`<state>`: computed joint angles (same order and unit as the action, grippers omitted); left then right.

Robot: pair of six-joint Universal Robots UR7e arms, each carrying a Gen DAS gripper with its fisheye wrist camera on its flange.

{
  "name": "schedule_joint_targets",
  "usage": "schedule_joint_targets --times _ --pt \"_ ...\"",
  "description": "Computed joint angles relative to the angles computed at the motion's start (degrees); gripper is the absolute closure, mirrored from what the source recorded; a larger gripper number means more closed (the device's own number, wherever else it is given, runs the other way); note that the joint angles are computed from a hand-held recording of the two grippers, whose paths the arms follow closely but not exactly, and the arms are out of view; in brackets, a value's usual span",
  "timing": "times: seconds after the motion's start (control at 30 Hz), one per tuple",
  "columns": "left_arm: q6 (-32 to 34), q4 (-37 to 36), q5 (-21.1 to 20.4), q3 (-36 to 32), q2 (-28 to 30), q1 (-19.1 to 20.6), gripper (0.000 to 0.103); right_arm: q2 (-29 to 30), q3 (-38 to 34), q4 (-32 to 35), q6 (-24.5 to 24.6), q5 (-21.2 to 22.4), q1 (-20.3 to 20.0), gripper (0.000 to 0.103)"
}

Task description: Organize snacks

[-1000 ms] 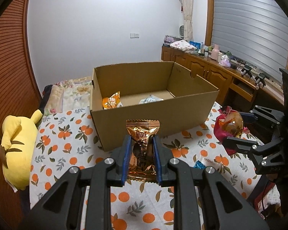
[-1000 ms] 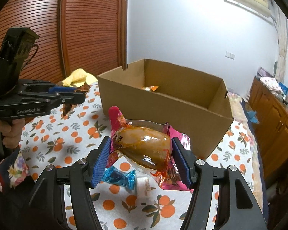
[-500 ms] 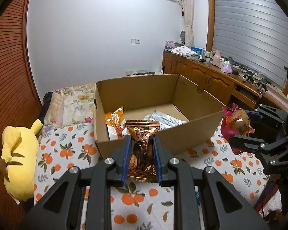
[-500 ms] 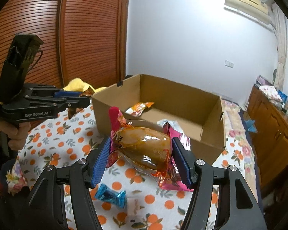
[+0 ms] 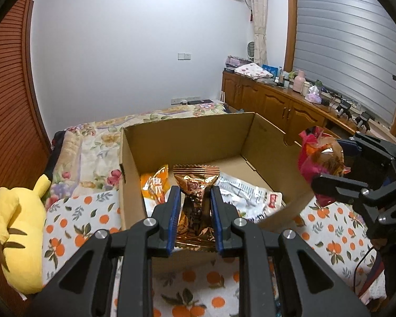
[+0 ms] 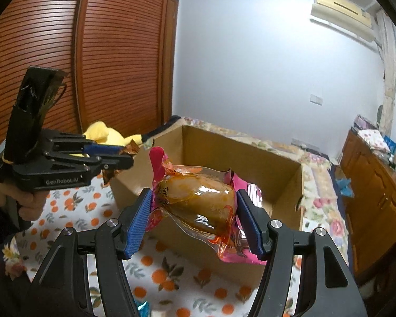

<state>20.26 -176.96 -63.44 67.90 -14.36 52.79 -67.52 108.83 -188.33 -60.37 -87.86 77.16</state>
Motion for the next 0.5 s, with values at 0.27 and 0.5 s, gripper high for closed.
schedule_joint_targets --times 0.27,0.5 --pt "0.6 6.2 0.3 -9.8 4.5 1.1 0.082 4.2 -6.4 2.9 0.2 -1.0 0.4 0.037" --pt "0.7 9.3 1.5 -14.6 6.8 1.8 0.080 8.3 -12.7 6.4 1.7 -3.4 0.7 0.037"
